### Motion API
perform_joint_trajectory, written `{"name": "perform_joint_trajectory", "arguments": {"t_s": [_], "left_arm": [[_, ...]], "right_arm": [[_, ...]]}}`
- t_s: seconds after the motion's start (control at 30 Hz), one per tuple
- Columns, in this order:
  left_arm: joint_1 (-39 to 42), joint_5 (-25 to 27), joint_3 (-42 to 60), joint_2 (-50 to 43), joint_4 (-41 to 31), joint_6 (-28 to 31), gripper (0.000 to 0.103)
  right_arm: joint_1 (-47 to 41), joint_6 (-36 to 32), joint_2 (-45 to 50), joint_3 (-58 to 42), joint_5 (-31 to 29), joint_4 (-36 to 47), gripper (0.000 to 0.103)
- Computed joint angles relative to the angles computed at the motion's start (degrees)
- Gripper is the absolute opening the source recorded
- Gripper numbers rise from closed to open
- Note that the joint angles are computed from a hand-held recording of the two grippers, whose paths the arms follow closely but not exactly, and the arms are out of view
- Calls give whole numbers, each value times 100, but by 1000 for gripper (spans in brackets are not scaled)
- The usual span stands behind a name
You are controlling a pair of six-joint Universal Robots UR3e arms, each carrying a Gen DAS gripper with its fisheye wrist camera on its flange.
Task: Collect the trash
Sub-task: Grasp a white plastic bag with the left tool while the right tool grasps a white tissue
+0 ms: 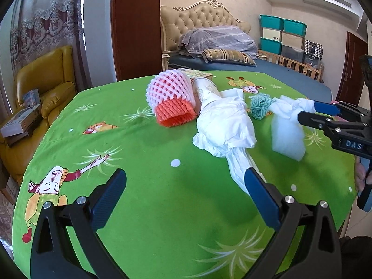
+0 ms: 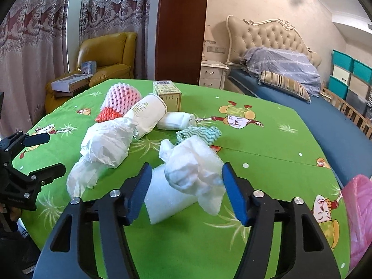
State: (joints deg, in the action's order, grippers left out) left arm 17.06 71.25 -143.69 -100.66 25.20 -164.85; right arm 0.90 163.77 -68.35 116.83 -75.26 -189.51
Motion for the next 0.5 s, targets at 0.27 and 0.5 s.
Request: {"name": "perform_joint_trajectory", "arguments": {"t_s": [0.27, 0.5], "left_arm": [[-124, 92, 61, -69, -12, -20, 98], [-452, 102, 421, -105, -115, -99, 98]], "right_arm": [[-48, -95, 30, 283, 124, -279, 28], [-362, 46, -289, 717, 505, -613, 27]]}}
